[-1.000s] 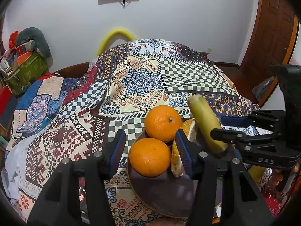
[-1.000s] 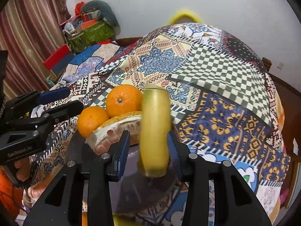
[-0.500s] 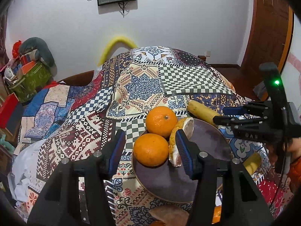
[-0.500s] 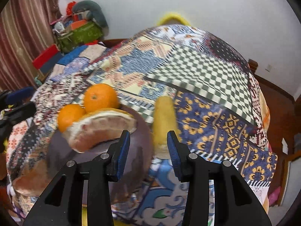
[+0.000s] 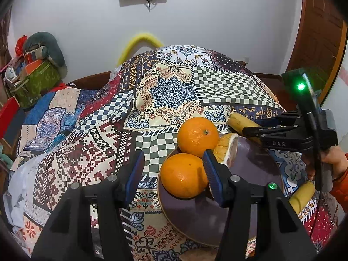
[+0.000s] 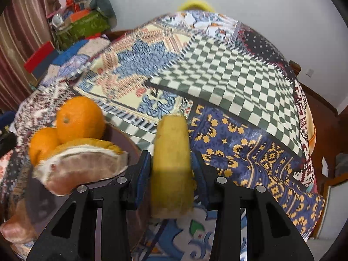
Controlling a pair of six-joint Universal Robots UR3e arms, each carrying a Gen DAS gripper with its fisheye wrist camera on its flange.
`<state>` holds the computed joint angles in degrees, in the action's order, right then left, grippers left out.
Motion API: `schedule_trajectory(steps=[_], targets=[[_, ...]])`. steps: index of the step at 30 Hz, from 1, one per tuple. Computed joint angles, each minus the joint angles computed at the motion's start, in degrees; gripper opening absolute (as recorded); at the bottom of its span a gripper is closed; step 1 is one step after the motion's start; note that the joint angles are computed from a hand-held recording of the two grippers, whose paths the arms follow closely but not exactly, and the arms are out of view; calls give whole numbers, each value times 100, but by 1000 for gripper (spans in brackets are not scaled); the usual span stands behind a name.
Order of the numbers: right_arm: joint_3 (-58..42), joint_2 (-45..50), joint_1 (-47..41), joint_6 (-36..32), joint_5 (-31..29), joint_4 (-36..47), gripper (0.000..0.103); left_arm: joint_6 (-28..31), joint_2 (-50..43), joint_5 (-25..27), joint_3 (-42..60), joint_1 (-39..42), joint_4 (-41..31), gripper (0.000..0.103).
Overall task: Organize fruits
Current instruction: 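Withdraw both tools from the plate toward the loose fruit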
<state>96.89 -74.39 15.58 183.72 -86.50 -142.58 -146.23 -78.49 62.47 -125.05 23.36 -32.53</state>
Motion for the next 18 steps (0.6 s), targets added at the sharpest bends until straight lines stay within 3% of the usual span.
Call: schedule_trajectory(steps=[7,12,18], targets=[[33,-29,-149,-155,265,89,36,-146,-275,69,71,-47,133,56],[178,-168,-68,-98,125,4,36,-104,-138,7,37,27,20,56],[928,-1024,-242,-225,259,45,36,6,177,-99,-2,200,-239,56]])
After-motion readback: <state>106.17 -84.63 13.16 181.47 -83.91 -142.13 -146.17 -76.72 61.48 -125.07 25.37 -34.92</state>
